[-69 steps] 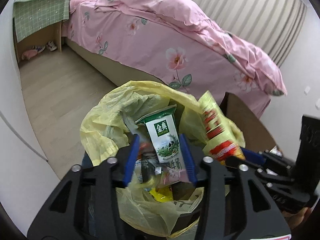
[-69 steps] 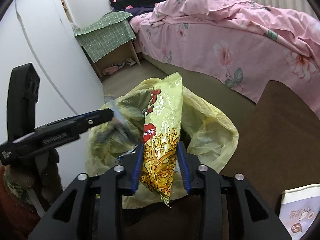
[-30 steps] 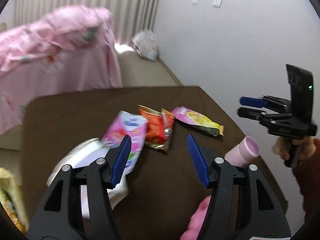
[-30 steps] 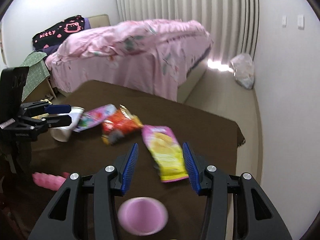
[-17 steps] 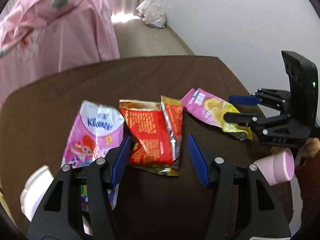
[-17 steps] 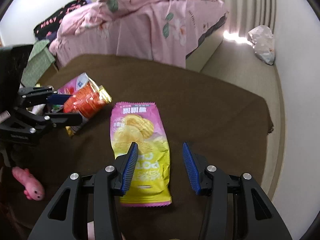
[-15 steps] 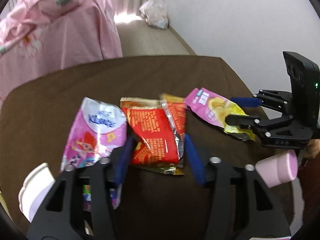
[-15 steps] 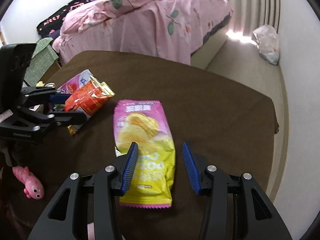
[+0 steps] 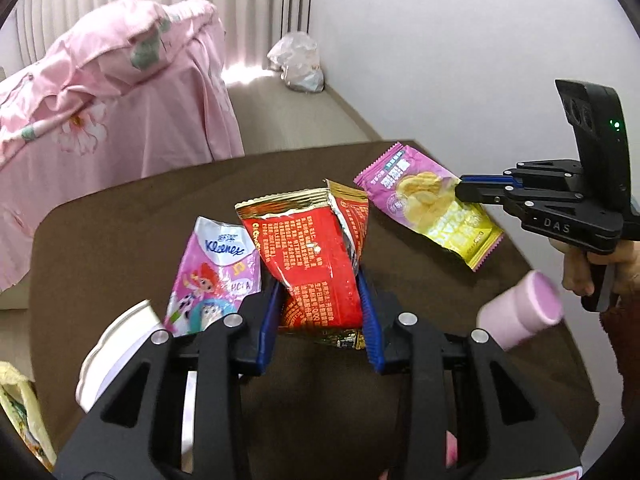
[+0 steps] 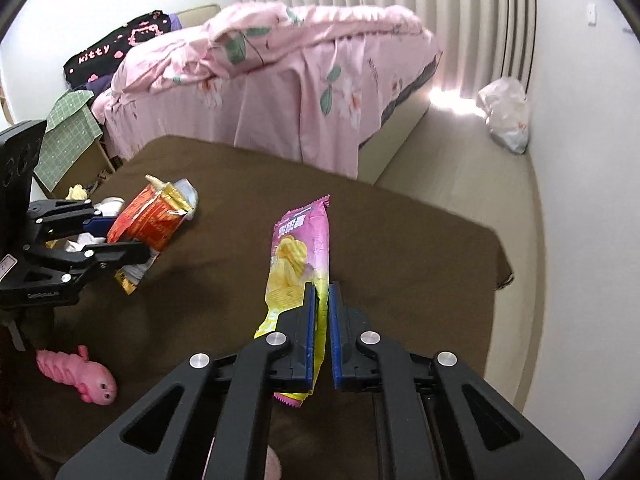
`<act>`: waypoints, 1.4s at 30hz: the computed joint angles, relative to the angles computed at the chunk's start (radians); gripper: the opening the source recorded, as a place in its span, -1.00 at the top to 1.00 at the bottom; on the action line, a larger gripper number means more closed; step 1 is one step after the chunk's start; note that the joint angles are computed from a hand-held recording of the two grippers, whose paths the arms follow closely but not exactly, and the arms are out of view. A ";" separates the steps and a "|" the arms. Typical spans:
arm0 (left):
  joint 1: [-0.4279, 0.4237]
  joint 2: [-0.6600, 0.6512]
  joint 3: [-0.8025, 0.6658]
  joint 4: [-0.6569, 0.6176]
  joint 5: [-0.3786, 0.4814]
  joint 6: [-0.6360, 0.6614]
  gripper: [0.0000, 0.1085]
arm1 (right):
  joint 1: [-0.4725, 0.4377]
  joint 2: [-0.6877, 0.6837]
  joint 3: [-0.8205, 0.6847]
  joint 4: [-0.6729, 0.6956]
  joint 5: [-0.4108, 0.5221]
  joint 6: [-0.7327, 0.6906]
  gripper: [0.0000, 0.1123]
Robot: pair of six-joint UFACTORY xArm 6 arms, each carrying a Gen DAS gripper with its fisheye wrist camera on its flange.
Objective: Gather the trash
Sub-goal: 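Carry the red wrapper and pink chip bag down into the yellow trash bag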
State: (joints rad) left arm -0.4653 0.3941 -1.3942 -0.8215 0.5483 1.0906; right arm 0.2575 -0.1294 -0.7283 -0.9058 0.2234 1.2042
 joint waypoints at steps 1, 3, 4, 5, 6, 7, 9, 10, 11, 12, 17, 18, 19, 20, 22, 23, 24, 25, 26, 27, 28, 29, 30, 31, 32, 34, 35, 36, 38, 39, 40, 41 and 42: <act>0.010 -0.025 0.020 -0.025 0.010 0.020 0.38 | 0.020 -0.022 -0.003 -0.016 0.033 0.020 0.87; 0.025 -0.059 0.043 -0.053 0.024 0.036 0.38 | 0.048 -0.053 -0.006 -0.032 0.075 0.047 0.87; 0.037 -0.086 0.067 -0.077 0.031 0.052 0.38 | 0.063 -0.067 -0.008 -0.043 0.094 0.064 0.87; 0.045 -0.103 0.081 -0.088 0.038 0.058 0.38 | 0.087 -0.082 -0.015 -0.057 0.127 0.083 0.87; 0.056 -0.123 0.099 -0.104 0.043 0.067 0.38 | 0.108 -0.092 -0.022 -0.064 0.154 0.090 0.87; 0.066 -0.142 0.118 -0.120 0.044 0.078 0.38 | 0.128 -0.099 -0.029 -0.071 0.173 0.097 0.87; 0.090 -0.183 0.160 -0.154 0.044 0.108 0.38 | 0.175 -0.109 -0.046 -0.106 0.214 0.136 0.87; 0.100 -0.196 0.174 -0.166 0.044 0.121 0.38 | 0.192 -0.110 -0.053 -0.123 0.222 0.158 0.87; 0.117 -0.215 0.196 -0.182 0.042 0.135 0.38 | 0.208 -0.113 -0.059 -0.146 0.224 0.196 0.87; 0.130 -0.227 0.209 -0.191 0.045 0.142 0.38 | 0.225 -0.112 -0.067 -0.168 0.232 0.231 0.87; 0.246 -0.299 0.273 -0.252 0.113 0.177 0.38 | 0.323 -0.077 -0.130 -0.250 0.294 0.342 0.87; 0.267 -0.310 0.281 -0.260 0.121 0.184 0.38 | 0.337 -0.064 -0.147 -0.263 0.292 0.359 0.87; 0.289 -0.323 0.293 -0.271 0.120 0.192 0.38 | 0.349 -0.050 -0.166 -0.274 0.288 0.375 0.87; 0.303 -0.331 0.302 -0.279 0.113 0.198 0.38 | 0.360 -0.038 -0.183 -0.280 0.290 0.383 0.87; 0.340 -0.351 0.321 -0.294 0.094 0.215 0.38 | 0.392 0.006 -0.243 -0.299 0.311 0.395 0.87; 0.362 -0.356 0.324 -0.300 0.083 0.221 0.38 | 0.402 0.026 -0.269 -0.298 0.316 0.387 0.87; 0.383 -0.360 0.325 -0.306 0.071 0.227 0.37 | 0.413 0.057 -0.307 -0.296 0.316 0.372 0.87; 0.402 -0.354 0.319 -0.314 0.064 0.236 0.37 | 0.421 0.081 -0.337 -0.295 0.315 0.362 0.87; 0.427 -0.358 0.318 -0.322 0.057 0.243 0.37 | 0.430 0.116 -0.381 -0.289 0.310 0.341 0.87; 0.452 -0.360 0.317 -0.328 0.049 0.248 0.37 | 0.438 0.147 -0.420 -0.282 0.303 0.322 0.87; 0.470 -0.358 0.312 -0.331 0.044 0.249 0.37 | 0.448 0.185 -0.470 -0.271 0.296 0.294 0.87; 0.495 -0.357 0.307 -0.330 0.039 0.247 0.37 | 0.455 0.210 -0.502 -0.262 0.294 0.275 0.87; 0.518 -0.355 0.302 -0.324 0.032 0.242 0.37 | 0.462 0.244 -0.546 -0.248 0.289 0.247 0.87; 0.532 -0.356 0.301 -0.323 0.025 0.242 0.37 | 0.469 0.274 -0.585 -0.230 0.282 0.219 0.87; 0.552 -0.356 0.298 -0.328 0.016 0.247 0.37 | 0.475 0.311 -0.631 -0.206 0.271 0.181 0.87; 0.584 -0.353 0.292 -0.328 0.011 0.244 0.36 | 0.488 0.390 -0.731 -0.157 0.257 0.107 0.87; 0.604 -0.352 0.290 -0.329 0.006 0.242 0.36 | 0.492 0.416 -0.764 -0.141 0.252 0.086 0.87; 0.616 -0.351 0.289 -0.333 0.004 0.244 0.36 | 0.496 0.456 -0.814 -0.113 0.242 0.053 0.87; 0.636 -0.350 0.290 -0.344 -0.005 0.248 0.36 | 0.504 0.521 -0.896 -0.065 0.231 -0.006 0.87; 0.649 -0.346 0.287 -0.348 -0.002 0.248 0.36 | 0.505 0.555 -0.937 -0.033 0.222 -0.043 0.87; 0.657 -0.345 0.286 -0.351 0.001 0.245 0.36 | 0.510 0.595 -0.988 0.009 0.215 -0.090 0.87; 0.667 -0.344 0.285 -0.356 0.006 0.246 0.36 | 0.513 0.627 -1.029 0.037 0.214 -0.124 0.87; 0.674 -0.346 0.288 -0.360 0.006 0.249 0.36 | 0.521 0.648 -1.057 0.053 0.218 -0.144 0.87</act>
